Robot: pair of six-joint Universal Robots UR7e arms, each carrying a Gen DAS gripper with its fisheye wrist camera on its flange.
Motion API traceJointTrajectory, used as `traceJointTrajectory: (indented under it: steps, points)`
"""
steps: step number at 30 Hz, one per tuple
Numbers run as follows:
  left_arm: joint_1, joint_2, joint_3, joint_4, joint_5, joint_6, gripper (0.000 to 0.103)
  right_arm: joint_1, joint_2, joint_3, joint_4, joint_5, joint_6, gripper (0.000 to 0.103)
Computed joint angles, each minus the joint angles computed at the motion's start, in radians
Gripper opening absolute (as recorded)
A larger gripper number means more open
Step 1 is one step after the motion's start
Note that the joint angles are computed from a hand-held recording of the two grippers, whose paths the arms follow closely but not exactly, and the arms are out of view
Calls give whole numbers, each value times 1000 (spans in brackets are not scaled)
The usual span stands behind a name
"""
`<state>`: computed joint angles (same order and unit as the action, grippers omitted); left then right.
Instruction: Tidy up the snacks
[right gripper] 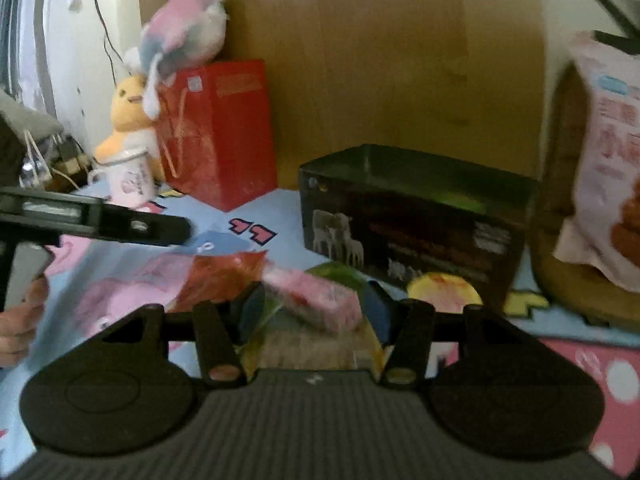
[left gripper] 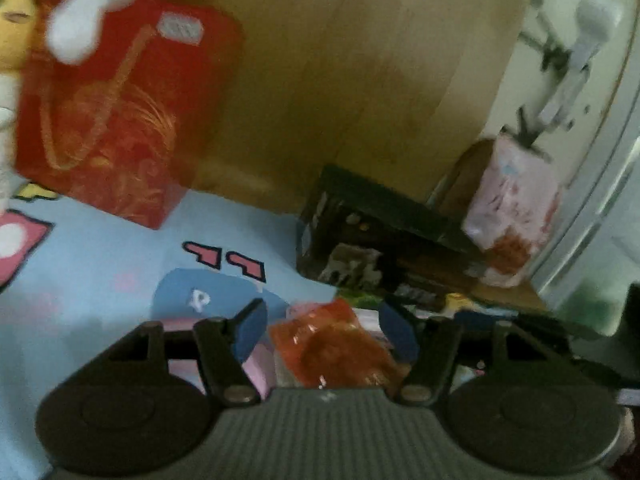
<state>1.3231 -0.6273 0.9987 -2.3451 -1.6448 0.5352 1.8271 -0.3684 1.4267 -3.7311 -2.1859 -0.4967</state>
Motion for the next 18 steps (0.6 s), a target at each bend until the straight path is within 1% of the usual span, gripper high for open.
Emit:
traceJointTrajectory:
  steps: [1, 2, 3, 4, 5, 6, 7, 8, 9, 10, 11, 12, 14, 15, 16, 17, 18]
  points:
    - [0, 31, -51, 57, 14, -6, 54, -1, 15, -32, 21, -17, -11, 58]
    - [3, 55, -92, 123, 13, -12, 41, -5, 14, -41, 58, -24, -1, 57]
    - [7, 58, -97, 147, 0, -13, 41, -8, 5, -35, 96, -32, 40, 57]
    - [8, 42, -70, 129, -2, 0, 40, -10, 0, -29, 116, -32, 51, 57]
    - [8, 21, -46, 138, -7, 21, 40, -9, -13, -7, 134, -20, 55, 57]
    - [12, -1, -35, 188, -39, 35, 40, -9, -41, 31, 179, 18, 80, 56]
    - [18, -17, -43, 278, -80, 50, 40, -11, -77, 76, 240, 75, 109, 56]
    - [24, -41, -33, 350, -112, 83, 42, -11, -106, 115, 280, 128, 115, 56]
    - [22, -63, -13, 380, -113, 125, 43, -7, -124, 144, 295, 154, 98, 55]
    - [16, -91, 23, 369, -100, 168, 49, 0, -135, 163, 290, 157, 71, 55]
    - [8, -113, 55, 329, -88, 201, 54, 6, -142, 176, 273, 155, 48, 55]
    - [3, -117, 61, 295, -91, 209, 55, 8, -148, 179, 264, 150, 44, 55]
    - [-7, -81, 9, 258, -103, 181, 57, 6, -151, 153, 266, 120, 62, 55]
    - [-14, -52, -24, 234, -92, 158, 57, 2, -143, 129, 261, 92, 57, 55]
    - [-23, -17, -64, 219, -75, 139, 57, -5, -140, 108, 280, 75, 86, 55]
    - [-30, 27, -117, 218, -56, 118, 55, -15, -143, 96, 308, 79, 125, 55]
    - [-36, 69, -174, 243, -43, 102, 55, -29, -151, 92, 337, 99, 173, 55]
